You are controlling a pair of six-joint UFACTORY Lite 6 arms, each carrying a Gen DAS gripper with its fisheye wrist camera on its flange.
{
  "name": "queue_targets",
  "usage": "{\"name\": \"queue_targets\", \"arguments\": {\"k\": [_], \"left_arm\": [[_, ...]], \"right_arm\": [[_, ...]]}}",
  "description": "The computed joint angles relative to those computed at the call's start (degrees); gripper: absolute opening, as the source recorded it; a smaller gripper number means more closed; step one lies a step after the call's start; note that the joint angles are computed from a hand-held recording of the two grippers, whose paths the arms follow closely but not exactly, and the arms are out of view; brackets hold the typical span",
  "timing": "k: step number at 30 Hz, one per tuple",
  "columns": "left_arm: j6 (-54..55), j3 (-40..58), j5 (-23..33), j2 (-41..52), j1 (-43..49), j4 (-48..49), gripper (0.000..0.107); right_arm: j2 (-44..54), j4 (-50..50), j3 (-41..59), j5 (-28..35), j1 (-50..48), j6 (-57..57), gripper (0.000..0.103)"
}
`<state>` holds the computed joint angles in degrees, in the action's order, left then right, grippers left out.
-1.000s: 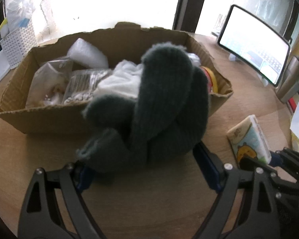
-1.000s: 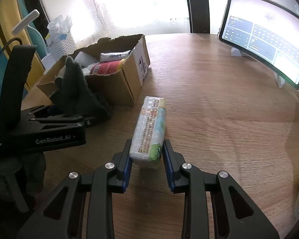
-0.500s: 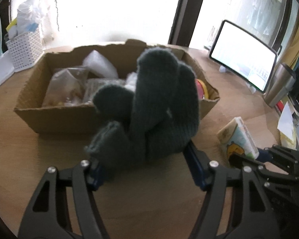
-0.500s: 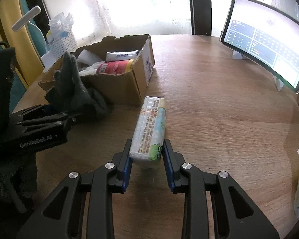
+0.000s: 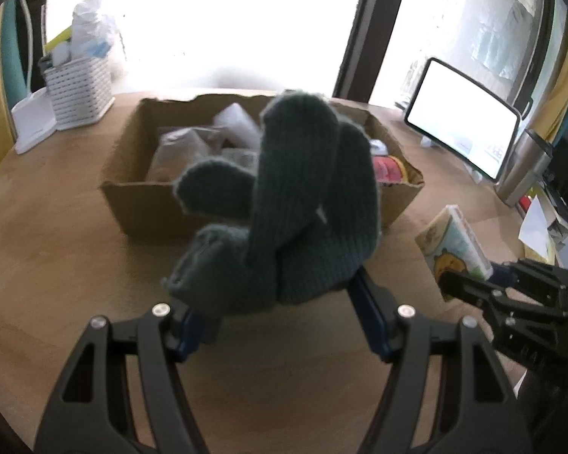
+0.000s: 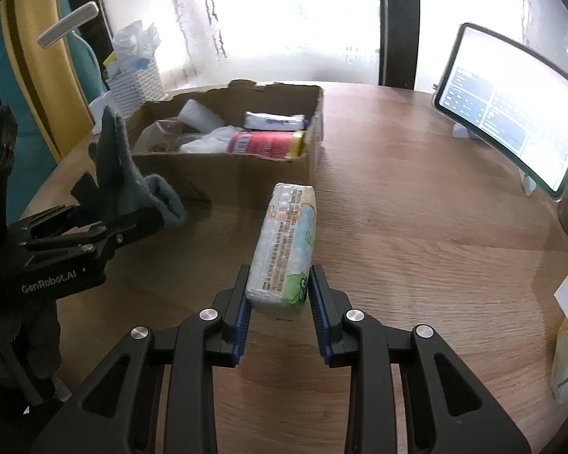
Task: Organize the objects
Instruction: 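Lift and carry the grey gloves and tissue packet over the box with both grippers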
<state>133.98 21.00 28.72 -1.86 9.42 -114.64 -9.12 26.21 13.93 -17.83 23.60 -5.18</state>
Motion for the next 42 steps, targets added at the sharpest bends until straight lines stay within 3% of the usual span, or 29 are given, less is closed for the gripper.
{"name": "queue_targets", "arguments": {"k": [9,23,42], "left_arm": [[-7.26,0.16,3.70,-3.50,10.39,13.38,0.069],[-16.61,4.82,5.61,-5.61,14.13,23.29,0.069],[-23.34,12.35,6.26,-2.42,13.67,27.75,0.069]], "right_arm": [[1.08,17.96,3.60,-0.44,8.12,-13.49,0.031],[-0.31,35.12,7.60,-0.29,12.33,-29.34,0.031],[0.63,39.79,13.18,1.15,9.72,-37.82,0.031]]}}
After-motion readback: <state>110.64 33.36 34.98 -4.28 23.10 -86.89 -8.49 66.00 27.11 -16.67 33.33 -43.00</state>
